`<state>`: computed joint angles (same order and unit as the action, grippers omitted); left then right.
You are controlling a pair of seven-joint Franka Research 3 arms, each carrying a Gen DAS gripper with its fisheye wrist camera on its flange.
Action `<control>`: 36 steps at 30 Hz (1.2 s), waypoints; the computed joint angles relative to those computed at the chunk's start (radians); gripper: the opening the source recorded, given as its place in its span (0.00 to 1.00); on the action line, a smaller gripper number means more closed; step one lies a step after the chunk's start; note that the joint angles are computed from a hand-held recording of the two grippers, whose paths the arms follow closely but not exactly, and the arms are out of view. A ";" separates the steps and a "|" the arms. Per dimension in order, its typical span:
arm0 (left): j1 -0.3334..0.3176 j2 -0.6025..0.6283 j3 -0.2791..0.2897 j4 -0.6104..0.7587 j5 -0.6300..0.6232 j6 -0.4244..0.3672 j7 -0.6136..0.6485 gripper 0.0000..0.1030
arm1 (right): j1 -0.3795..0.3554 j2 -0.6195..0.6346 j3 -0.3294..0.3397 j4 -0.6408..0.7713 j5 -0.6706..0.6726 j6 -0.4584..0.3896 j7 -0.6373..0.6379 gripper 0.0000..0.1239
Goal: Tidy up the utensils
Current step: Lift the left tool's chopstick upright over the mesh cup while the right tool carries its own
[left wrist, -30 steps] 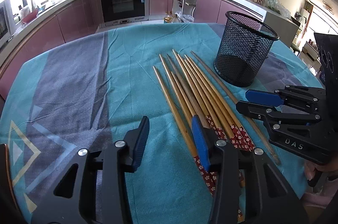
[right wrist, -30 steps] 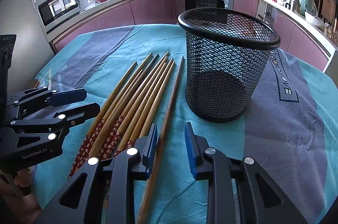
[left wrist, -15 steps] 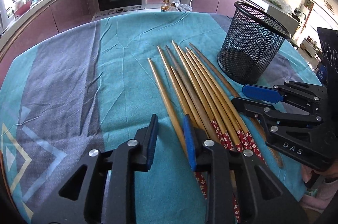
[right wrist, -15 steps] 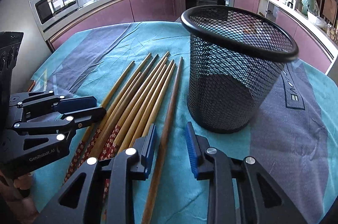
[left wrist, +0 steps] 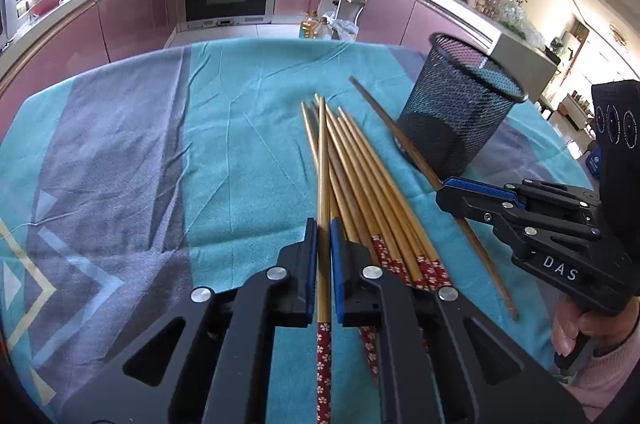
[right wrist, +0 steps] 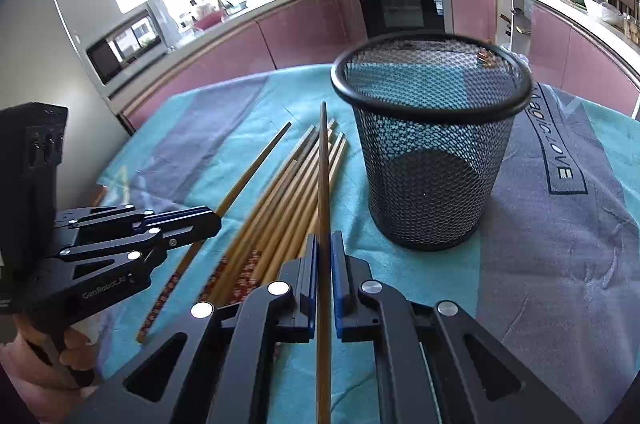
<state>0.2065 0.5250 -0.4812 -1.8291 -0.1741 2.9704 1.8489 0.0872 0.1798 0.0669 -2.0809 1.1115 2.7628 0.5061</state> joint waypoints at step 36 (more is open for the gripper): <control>0.118 0.081 -0.372 0.274 -0.121 0.091 0.239 0.07 | -0.042 -0.006 -0.070 0.233 0.280 0.007 -0.304 0.05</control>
<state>0.3242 0.6057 -0.8530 -1.5554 -0.2953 3.0611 2.0875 0.0449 0.1742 -0.0034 -1.8477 1.3915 2.7694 0.2024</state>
